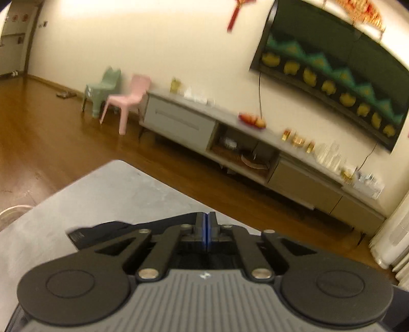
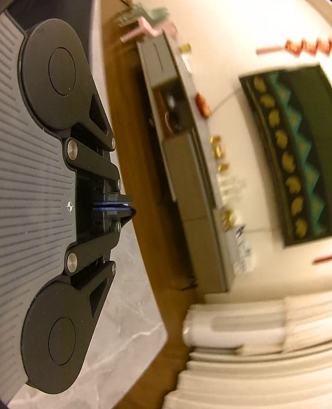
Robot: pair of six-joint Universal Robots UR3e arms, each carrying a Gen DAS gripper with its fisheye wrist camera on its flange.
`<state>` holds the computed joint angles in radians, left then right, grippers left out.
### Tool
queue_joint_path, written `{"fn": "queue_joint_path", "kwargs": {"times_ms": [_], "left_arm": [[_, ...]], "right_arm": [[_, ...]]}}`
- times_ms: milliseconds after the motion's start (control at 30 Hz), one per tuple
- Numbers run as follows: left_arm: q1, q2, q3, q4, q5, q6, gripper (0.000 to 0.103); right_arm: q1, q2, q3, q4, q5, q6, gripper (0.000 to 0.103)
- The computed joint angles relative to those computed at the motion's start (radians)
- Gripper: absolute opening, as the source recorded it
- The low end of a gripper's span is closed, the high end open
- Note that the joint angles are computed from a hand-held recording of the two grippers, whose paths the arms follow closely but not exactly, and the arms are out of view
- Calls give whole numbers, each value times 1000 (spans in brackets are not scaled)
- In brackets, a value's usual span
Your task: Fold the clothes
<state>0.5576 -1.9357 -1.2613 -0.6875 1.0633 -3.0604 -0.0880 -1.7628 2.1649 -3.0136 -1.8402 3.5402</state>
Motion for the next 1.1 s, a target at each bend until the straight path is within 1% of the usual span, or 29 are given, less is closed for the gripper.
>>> {"fn": "queue_joint_path", "kwargs": {"times_ms": [33, 67, 100, 133, 167, 200, 233, 267, 300, 333, 367, 400, 467, 500, 533, 633, 667, 700, 733, 767, 800, 833, 900, 933, 1000, 1033, 1067, 1100], "left_arm": [[-31, -56, 55, -12, 56, -28, 13], [-61, -85, 68, 8, 113, -73, 13], [-64, -72, 40, 8, 128, -87, 14], [-36, -16, -31, 1, 76, -73, 17], [8, 59, -135, 6, 2, -38, 25], [57, 131, -240, 28, -41, -7, 30], [111, 202, -345, 54, -84, 24, 35], [170, 273, -443, 70, -131, 61, 38], [226, 328, -504, 54, -162, 87, 38], [294, 393, -562, 12, -197, 121, 38], [385, 466, -626, -48, -249, 167, 39], [483, 537, -676, -140, -300, 232, 40], [657, 618, -692, -377, -384, 387, 46], [725, 640, -683, -498, -398, 461, 47], [792, 651, -666, -626, -407, 544, 50], [877, 620, -596, -875, -374, 709, 51], [889, 615, -581, -918, -363, 745, 53], [890, 608, -568, -937, -352, 760, 55], [883, 605, -573, -927, -350, 762, 61], [873, 603, -580, -907, -343, 753, 67], [863, 602, -589, -885, -338, 741, 70], [842, 603, -607, -836, -330, 719, 71], [815, 620, -648, -767, -300, 686, 71], [794, 621, -656, -755, -291, 682, 71], [779, 631, -671, -782, -278, 735, 71], [763, 628, -672, -786, -272, 755, 67], [744, 634, -687, -766, -261, 763, 60], [729, 646, -710, -734, -250, 763, 52]], "right_arm": [[-10, 49, -41, 36, -1, 35, 21], [-28, 56, -58, 98, 26, 57, 34], [-48, 65, -74, 153, 55, 75, 45], [-73, 43, -48, 167, 102, 81, 45], [-81, -20, 20, 143, 135, 96, 47], [-95, -100, 109, 104, 178, 84, 57], [-106, -201, 198, 96, 210, 59, 71], [-105, -305, 284, 93, 220, 40, 78], [-85, -410, 349, 129, 196, 23, 90], [-76, -499, 372, 224, 176, -10, 93], [-59, -585, 384, 328, 149, -36, 92], [-40, -665, 388, 433, 122, -54, 90], [-6, -852, 393, 621, 90, -27, 91], [47, -920, 394, 685, 47, 25, 93], [127, -947, 389, 728, -8, 94, 94], [437, -883, 339, 829, -216, 322, 94], [542, -851, 314, 876, -278, 402, 94], [647, -796, 279, 926, -342, 474, 97], [751, -722, 247, 983, -414, 565, 99], [833, -661, 210, 1058, -463, 651, 99], [872, -633, 188, 1120, -473, 697, 100], [901, -612, 166, 1178, -471, 728, 100], [940, -584, 143, 1268, -453, 780, 100], [948, -576, 146, 1285, -445, 788, 100], [944, -580, 168, 1282, -426, 764, 99], [937, -594, 185, 1268, -411, 742, 94], [919, -625, 208, 1240, -385, 704, 89], [894, -661, 231, 1214, -357, 663, 70]]}}
